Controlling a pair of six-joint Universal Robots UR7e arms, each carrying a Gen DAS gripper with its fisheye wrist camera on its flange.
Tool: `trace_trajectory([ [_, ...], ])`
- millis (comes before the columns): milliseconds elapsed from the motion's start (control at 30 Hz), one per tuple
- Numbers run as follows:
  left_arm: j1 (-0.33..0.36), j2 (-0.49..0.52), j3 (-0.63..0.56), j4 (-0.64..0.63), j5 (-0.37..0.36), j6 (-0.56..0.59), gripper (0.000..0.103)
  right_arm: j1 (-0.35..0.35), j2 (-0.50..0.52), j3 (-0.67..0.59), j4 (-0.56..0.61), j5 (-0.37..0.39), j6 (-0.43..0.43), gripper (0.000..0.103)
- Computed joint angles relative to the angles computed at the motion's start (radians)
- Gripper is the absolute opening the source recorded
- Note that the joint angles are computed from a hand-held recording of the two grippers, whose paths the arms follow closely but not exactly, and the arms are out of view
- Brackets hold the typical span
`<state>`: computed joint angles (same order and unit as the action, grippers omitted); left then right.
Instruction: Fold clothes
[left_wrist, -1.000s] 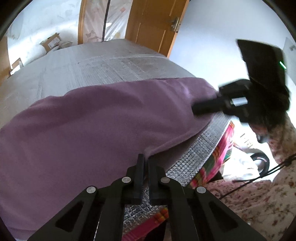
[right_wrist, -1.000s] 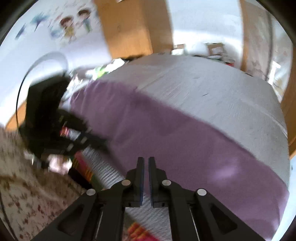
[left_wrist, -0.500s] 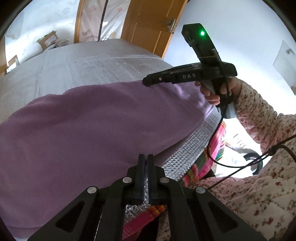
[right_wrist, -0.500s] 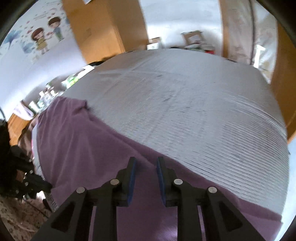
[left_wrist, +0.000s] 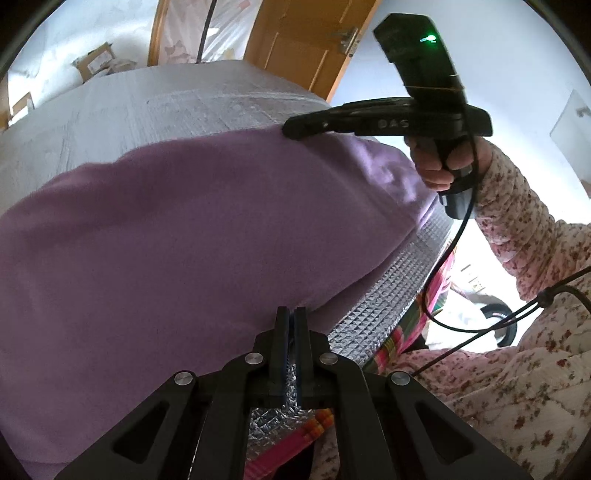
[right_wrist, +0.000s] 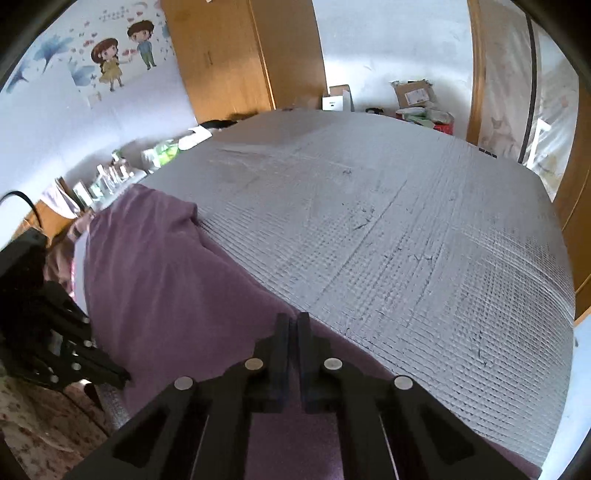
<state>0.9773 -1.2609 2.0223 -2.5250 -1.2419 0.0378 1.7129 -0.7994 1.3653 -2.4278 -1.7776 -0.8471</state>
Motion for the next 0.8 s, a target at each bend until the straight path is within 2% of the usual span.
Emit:
trace_trajectory([
  [233, 0.015, -0.022, 0.014, -0.033, -0.037, 0.007, 0.002, 0.026, 0.046, 0.001, -0.047, -0.145, 0.009, 0.009],
  [367, 0.035, -0.055, 0.023, -0.094, -0.071, 0.02, 0.005, 0.061, 0.043, 0.008, -0.085, -0.177, -0.031, 0.013],
  [467, 0.057, -0.09, 0.021, -0.142, -0.096, 0.036, 0.009, 0.08, 0.047, -0.027, -0.029, -0.12, -0.012, 0.015],
  [533, 0.074, -0.114, 0.013, -0.157, -0.087, 0.039, 0.012, 0.088, 0.063, -0.068, 0.017, -0.073, 0.014, 0.017],
  [633, 0.105, -0.139, -0.003, -0.18, -0.036, 0.015, 0.012, 0.098, 0.139, -0.195, 0.144, -0.007, 0.106, 0.022],
  [800, 0.192, -0.149, -0.05, -0.227, -0.052, -0.043, 0.012, 0.099, 0.269, -0.388, 0.352, 0.07, 0.235, 0.024],
])
